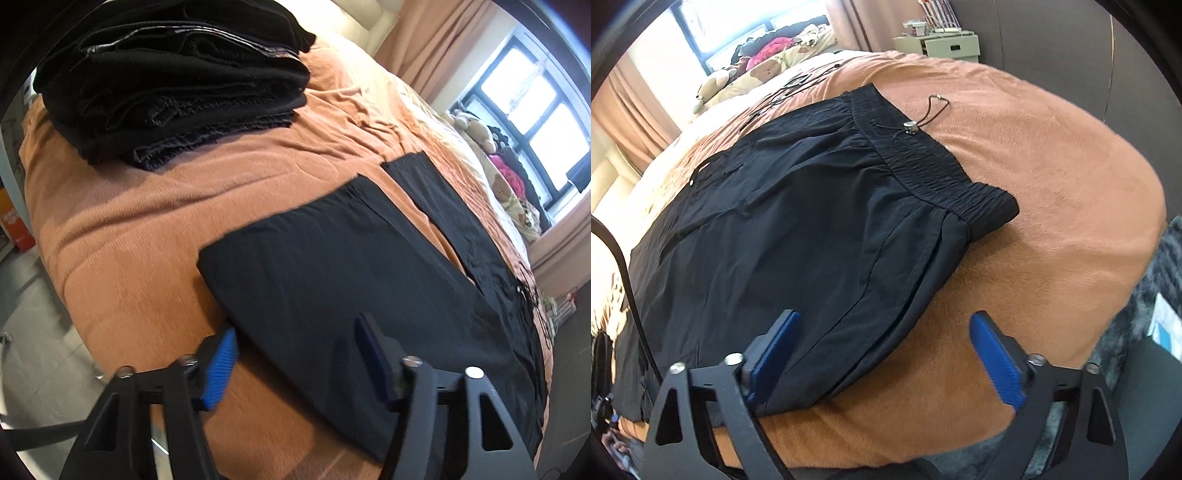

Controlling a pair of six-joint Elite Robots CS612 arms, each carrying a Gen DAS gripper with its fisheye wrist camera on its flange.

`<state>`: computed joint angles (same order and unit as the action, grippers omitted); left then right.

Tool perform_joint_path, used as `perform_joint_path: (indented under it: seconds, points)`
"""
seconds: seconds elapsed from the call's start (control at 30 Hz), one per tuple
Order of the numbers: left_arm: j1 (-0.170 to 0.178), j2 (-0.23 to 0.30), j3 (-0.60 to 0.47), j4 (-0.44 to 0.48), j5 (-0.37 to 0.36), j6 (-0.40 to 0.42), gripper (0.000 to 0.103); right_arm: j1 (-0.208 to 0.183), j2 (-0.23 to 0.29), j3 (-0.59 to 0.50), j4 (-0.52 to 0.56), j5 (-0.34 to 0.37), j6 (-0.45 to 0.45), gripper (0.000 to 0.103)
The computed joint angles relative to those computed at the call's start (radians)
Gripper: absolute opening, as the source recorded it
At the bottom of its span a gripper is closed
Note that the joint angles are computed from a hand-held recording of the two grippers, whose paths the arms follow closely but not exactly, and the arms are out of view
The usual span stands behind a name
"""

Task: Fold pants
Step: 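Lower the left tool to a trouser leg hem while the right tool approaches the waistband, then grasp the leg hem with the left tool while the right tool grasps the waistband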

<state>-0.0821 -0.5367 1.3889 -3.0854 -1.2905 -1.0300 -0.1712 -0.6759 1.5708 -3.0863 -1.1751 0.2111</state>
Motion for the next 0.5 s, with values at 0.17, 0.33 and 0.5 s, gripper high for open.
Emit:
perform_joint_path:
  seconds: [0.17, 0.33, 0.5]
  points:
    - [0.01, 0.0, 0.006, -0.031, -0.015, -0.032, 0.038, -0.022, 0.029, -0.026, -0.016, 0.054, 0.041, 0.079]
    - [0.012, -0.005, 0.025, -0.094, -0.007, -0.061, 0.021, -0.042, 0.044, -0.036, -0.051, 0.088, 0.084, 0.079]
    - [0.012, -0.018, 0.023, -0.08, 0.021, -0.069, 0.009, -0.052, 0.061, -0.051, -0.081, 0.112, 0.125, 0.064]
